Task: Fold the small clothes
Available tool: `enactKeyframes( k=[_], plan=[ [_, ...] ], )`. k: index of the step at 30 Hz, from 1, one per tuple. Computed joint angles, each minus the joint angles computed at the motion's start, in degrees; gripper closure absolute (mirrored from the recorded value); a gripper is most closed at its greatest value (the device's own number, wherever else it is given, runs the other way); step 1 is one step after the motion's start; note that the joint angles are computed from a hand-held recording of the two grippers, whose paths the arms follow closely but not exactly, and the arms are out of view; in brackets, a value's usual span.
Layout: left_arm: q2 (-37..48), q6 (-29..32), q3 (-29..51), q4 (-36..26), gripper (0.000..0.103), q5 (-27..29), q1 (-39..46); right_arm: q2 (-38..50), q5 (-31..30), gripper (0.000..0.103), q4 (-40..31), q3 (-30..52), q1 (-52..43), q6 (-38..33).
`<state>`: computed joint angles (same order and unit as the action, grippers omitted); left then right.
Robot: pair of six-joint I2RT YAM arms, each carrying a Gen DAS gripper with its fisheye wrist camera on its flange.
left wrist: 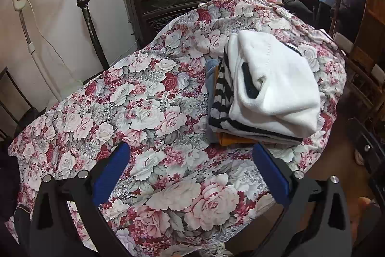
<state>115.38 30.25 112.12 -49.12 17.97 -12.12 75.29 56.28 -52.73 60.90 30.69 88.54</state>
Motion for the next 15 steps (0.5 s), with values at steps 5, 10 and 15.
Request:
enactKeyframes(
  k=[5, 10, 15],
  plan=[
    [-0.9, 0.7, -1.3, 0.5, 0.004, -0.6, -0.6, -0.9, 0.4, 0.004, 1.9, -1.0, 0.1, -0.9],
    [-1.7, 1.2, -2.9, 1.1, 0.004, -0.8, -0.8, -0.8, 0.5, 0.004, 1.3, -0.9, 0.4, -0.1],
    [-2.6, 0.9, -4.1, 2.3, 0.004, -1.3, -0.8, -0.8, 0.5, 0.004, 2.2, -1.0, -0.1, -1.6]
  ],
)
